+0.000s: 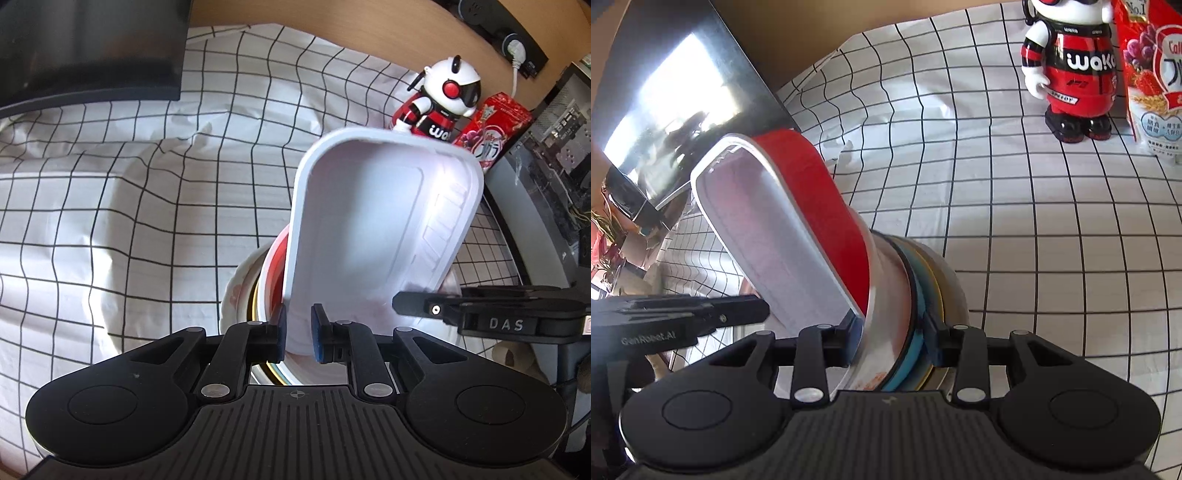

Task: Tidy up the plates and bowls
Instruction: 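Lower the tray into the white bowl and open the left tool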

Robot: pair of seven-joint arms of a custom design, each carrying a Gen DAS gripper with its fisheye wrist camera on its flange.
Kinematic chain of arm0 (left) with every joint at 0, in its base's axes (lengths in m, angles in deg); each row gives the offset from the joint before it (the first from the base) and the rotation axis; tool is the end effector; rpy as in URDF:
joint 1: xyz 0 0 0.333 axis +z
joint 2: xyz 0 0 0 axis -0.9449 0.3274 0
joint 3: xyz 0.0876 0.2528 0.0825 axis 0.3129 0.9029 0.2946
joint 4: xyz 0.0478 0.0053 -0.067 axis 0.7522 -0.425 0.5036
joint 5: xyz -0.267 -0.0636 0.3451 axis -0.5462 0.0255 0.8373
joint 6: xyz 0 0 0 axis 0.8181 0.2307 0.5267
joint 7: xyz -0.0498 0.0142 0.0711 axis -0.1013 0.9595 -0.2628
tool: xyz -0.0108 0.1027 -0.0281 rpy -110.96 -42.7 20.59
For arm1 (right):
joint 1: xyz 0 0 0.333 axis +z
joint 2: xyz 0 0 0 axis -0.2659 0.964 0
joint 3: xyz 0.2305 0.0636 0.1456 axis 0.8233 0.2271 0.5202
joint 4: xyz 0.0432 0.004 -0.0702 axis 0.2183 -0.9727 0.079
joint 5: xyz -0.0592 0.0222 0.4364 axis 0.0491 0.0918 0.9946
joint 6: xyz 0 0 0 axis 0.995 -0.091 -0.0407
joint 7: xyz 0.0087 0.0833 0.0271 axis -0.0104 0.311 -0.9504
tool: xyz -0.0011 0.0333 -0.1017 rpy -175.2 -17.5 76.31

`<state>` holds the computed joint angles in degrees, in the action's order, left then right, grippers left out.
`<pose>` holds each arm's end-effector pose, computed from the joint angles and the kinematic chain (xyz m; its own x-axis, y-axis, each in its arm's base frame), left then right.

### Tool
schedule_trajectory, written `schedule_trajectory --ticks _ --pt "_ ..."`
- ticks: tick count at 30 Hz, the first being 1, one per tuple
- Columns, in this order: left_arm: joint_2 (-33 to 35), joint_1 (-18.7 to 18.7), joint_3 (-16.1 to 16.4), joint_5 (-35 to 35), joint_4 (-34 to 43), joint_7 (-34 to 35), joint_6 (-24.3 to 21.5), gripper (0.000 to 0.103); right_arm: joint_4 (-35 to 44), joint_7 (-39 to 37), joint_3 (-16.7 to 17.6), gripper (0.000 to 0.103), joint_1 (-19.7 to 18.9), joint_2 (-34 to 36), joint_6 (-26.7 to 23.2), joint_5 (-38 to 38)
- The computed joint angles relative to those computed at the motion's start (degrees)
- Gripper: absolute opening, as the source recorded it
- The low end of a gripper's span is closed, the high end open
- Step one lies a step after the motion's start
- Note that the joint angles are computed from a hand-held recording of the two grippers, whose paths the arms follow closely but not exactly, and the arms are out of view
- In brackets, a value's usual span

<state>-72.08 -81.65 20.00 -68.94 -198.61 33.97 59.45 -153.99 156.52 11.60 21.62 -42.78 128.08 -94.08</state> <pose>0.5913 -0.2442 0.4461 -0.4795 -0.8264 0.2950 -0.8166 0.2972 -0.4947 0.5185 0.4944 0.4354 -0.1333 -0.8878 -0.4405 -0.8255 0.3454 -0.4464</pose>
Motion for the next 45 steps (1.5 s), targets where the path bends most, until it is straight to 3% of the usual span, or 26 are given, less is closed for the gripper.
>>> schedule_trajectory --ticks 7,14,19,25,34,37,42,45 --pt "-2.7 0.0 0.6 -3.8 -1.6 3.8 0.8 0.018 -1.3 1.3 0.3 0.037 0.3 -0.8 0.3 0.5" --pt "-2.6 -0.2 1.0 -1.8 -1.7 4.0 1.0 0.018 -1.8 7.1 -0.3 0.037 1.5 -1.7 -0.1 -3.1" --pt "-0.1 0.4 1.1 1.0 0.5 4.5 0.1 0.018 0.3 12.3 -0.1 0.037 2.5 -1.0 -4.6 -5.8" --pt "4.1 2.1 0.5 -1.6 4.5 9.5 -2.9 0.032 4.5 15.0 0.2 0.035 3.6 1.6 -9.6 -6.5" --pt "4.1 3.5 -0.4 -7.1 3.6 12.3 -1.8 0.032 12.5 13.7 0.0 0.036 5.7 5.6 -19.3 -5.9" --pt "2.7 3.2 -0.5 -9.0 1.7 12.6 0.9 0.031 12.7 15.4 -0.6 0.036 6.5 5.7 -19.9 -7.4" --pt "-3.3 1.4 -0.2 -11.4 -5.0 12.1 10.5 0.031 9.7 20.7 -1.7 0.035 8.3 2.6 -19.4 -15.6" --pt "-7.6 0.2 0.3 -7.4 -9.8 4.8 14.9 0.031 6.6 26.0 -1.2 0.036 8.9 -0.1 -18.5 -20.9"
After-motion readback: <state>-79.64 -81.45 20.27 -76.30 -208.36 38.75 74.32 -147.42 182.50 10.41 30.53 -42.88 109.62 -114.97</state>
